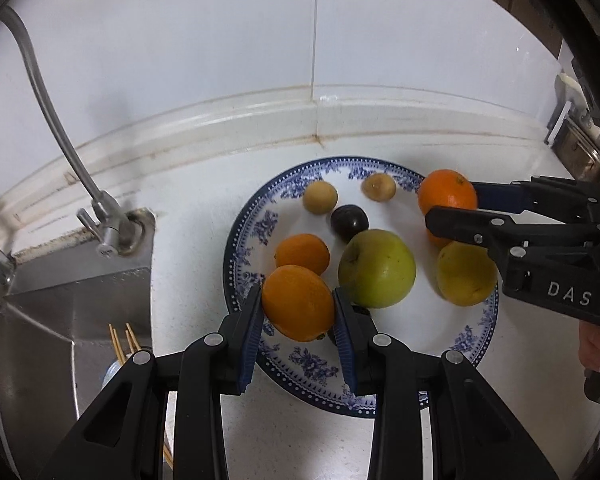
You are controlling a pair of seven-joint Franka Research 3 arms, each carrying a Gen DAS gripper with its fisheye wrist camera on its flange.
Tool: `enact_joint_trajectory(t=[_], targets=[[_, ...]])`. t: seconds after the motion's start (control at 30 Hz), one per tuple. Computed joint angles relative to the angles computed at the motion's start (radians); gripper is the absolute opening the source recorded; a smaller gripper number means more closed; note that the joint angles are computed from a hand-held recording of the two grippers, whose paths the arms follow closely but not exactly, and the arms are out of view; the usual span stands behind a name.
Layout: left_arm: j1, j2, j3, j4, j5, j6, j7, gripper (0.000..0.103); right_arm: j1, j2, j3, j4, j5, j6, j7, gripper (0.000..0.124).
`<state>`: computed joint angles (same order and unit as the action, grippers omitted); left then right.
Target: Organize fruits
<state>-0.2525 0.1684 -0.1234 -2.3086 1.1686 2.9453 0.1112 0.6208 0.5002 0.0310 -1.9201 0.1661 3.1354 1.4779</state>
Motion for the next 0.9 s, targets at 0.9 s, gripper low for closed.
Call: enact_joint_trajectory(t=[0.9], targets=[[0.021,-0.228,-0.093,-0.090,0.261,-0.079,-0.304,0.050,0.416,-0.165,-0.394,-0.265,0.118,0.210,0.087,0.054]])
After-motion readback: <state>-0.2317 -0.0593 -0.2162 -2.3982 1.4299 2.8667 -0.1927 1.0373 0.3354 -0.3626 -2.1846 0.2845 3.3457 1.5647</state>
